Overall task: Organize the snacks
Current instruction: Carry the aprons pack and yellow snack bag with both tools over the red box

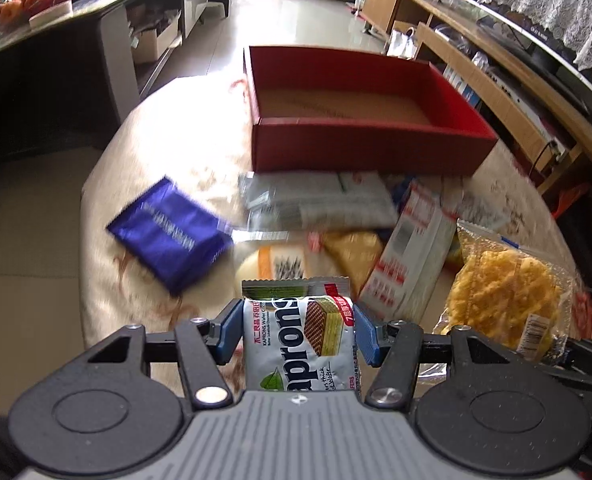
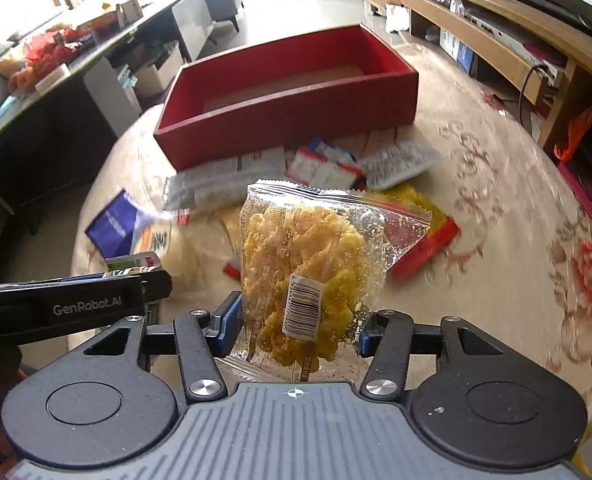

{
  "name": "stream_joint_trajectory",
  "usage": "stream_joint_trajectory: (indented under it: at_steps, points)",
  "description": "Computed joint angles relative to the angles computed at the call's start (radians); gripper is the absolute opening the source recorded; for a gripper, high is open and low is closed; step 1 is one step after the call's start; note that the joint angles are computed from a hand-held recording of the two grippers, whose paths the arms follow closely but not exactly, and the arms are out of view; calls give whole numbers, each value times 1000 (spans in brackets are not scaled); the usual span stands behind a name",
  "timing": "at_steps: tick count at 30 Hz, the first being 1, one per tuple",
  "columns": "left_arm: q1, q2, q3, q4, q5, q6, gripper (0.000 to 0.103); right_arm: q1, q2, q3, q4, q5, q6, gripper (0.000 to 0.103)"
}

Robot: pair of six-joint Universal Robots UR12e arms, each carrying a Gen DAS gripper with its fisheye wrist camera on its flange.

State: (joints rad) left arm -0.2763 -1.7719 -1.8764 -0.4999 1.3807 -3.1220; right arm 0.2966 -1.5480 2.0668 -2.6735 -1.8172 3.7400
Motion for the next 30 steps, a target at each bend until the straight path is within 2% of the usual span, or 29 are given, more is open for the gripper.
stream_joint_trajectory:
  at_steps: [14, 30]
  points:
    - [-32, -110, 167, 27, 15, -39, 53, -67, 66, -88, -42, 22, -35, 60]
    - [-64, -264, 376, 30, 76, -114, 53, -129, 166, -204, -59, 12, -107, 60]
